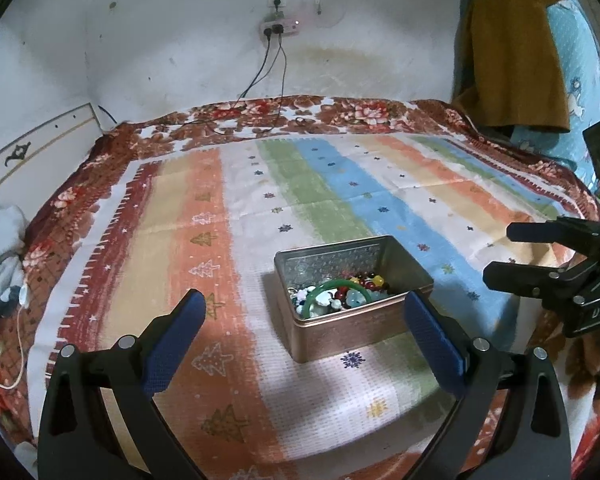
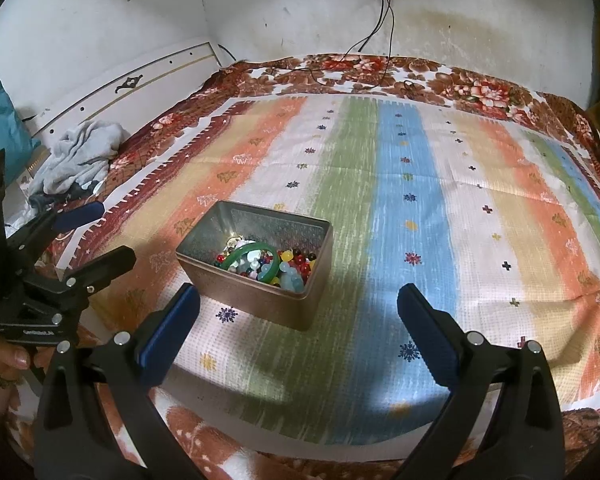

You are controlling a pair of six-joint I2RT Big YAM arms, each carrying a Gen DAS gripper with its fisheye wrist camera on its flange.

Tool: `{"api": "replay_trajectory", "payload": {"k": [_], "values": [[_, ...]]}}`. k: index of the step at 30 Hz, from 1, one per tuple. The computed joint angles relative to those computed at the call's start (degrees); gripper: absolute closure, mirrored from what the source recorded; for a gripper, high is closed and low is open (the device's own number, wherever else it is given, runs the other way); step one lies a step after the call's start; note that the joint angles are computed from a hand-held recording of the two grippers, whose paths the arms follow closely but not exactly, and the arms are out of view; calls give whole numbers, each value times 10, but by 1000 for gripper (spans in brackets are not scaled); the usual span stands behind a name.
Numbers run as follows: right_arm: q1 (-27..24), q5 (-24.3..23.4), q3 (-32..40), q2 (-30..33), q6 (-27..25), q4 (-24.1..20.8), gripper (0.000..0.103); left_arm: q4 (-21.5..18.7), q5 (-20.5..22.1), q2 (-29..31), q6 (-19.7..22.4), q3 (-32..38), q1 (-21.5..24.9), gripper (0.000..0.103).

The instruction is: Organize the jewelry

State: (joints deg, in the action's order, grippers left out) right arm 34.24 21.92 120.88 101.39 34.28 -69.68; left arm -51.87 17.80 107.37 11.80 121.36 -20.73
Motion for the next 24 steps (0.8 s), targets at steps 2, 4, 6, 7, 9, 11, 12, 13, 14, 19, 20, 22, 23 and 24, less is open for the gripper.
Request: {"api": "replay_trajectory", "payload": {"k": [2, 4, 6, 7, 9, 11, 12, 13, 14, 19, 20, 22, 23, 24], "values": [[0, 0, 0, 0, 0, 0, 5, 3, 1, -1, 1, -2, -1, 6], [0, 0, 1, 1, 0, -1, 5, 0, -1, 0, 1, -1, -2, 6], [0, 0, 2, 1, 0, -1, 5, -4, -5, 3, 1, 3, -3, 6], [0, 1, 0, 0, 0, 0, 5, -5, -6, 3, 0, 3, -3, 6], [0, 0, 2, 1, 0, -1, 5, -2, -7, 3, -4, 3, -2, 6], [0, 0, 3, 1, 0, -1, 5, -3, -5, 5, -12, 6, 0, 6], [0, 0, 3, 1, 0, -1, 5, -5, -5, 7, -15, 9, 1, 6], [0, 0, 3, 2, 0, -2, 5, -7, -5, 8, -17, 10, 2, 6], [0, 1, 4, 2, 0, -2, 5, -9, -4, 9, -18, 12, 2, 6], [0, 1, 5, 3, 1, -3, 5, -6, -3, 9, -15, 10, 2, 6], [0, 1, 5, 3, 1, -3, 5, -7, -3, 9, -15, 10, 2, 6], [0, 0, 4, 2, 1, -3, 5, -6, -6, 9, -16, 10, 1, 6], [0, 1, 4, 2, 1, -3, 5, -8, -5, 9, -16, 10, 2, 6], [0, 1, 5, 3, 1, -3, 5, -8, -5, 9, -18, 10, 1, 6]]}}
